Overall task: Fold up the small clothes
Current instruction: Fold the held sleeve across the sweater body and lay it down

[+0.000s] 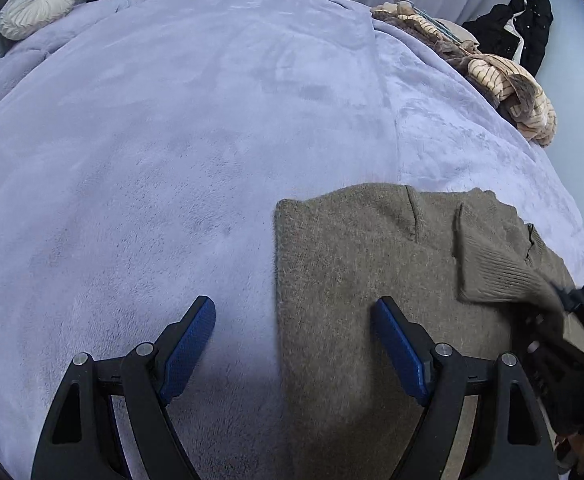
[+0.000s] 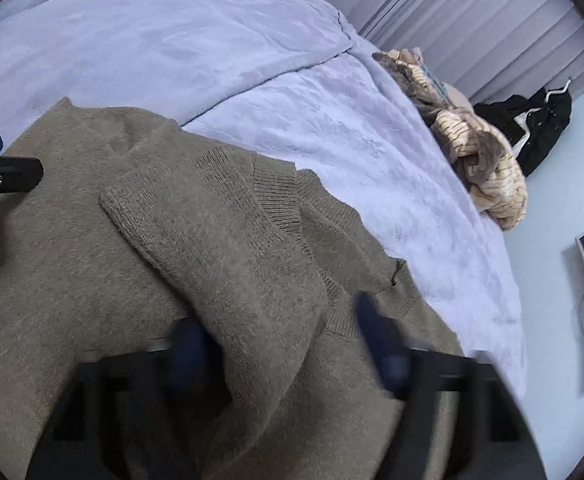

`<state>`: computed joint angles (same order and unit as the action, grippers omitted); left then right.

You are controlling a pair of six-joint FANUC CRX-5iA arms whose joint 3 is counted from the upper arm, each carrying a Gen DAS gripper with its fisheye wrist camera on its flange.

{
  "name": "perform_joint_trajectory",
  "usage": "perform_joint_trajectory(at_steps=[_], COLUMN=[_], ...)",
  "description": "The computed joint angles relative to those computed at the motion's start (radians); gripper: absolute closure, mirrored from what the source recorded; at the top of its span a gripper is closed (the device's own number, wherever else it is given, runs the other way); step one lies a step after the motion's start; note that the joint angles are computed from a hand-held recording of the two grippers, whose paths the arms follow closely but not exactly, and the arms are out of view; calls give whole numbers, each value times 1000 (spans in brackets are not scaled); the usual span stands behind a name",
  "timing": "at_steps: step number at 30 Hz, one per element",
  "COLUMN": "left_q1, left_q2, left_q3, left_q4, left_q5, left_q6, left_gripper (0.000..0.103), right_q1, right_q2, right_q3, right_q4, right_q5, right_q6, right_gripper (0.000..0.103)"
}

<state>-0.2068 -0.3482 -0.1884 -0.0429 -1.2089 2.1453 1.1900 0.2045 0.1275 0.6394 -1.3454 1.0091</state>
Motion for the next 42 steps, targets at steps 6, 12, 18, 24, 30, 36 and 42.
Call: perform_joint_trajectory(at_steps=[6, 12, 18, 24, 30, 36, 42], left_q1=[43, 27, 36, 83, -12, -9, 6], left_q2=[36, 50, 28, 26, 4, -138, -205], left_q3=[1, 16, 25, -12, 59, -1, -99], left_q4=[62, 38, 63, 91, -110, -77, 92], left_q5=[30, 28, 69, 74, -7, -24, -63], left_q6=[-71, -49, -64, -137, 26, -97, -210], left_gripper=[20, 44, 94, 94, 22, 15, 15], right_q1=[-246, -504, -528, -410, -444, -448, -406], right_q2=[-341, -568, -464, -462, -524, -581, -635], right_q3=[-211, -404, -302, -316, -409, -393, -442], right_q4=[-393, -882, -881, -614, -608, -701, -762], right_q5=[370, 570, 483, 493, 456, 431, 478], right_q6=[-317, -336, -363, -415, -480, -412, -444], right_gripper=[79, 22, 95, 95, 91, 46, 46])
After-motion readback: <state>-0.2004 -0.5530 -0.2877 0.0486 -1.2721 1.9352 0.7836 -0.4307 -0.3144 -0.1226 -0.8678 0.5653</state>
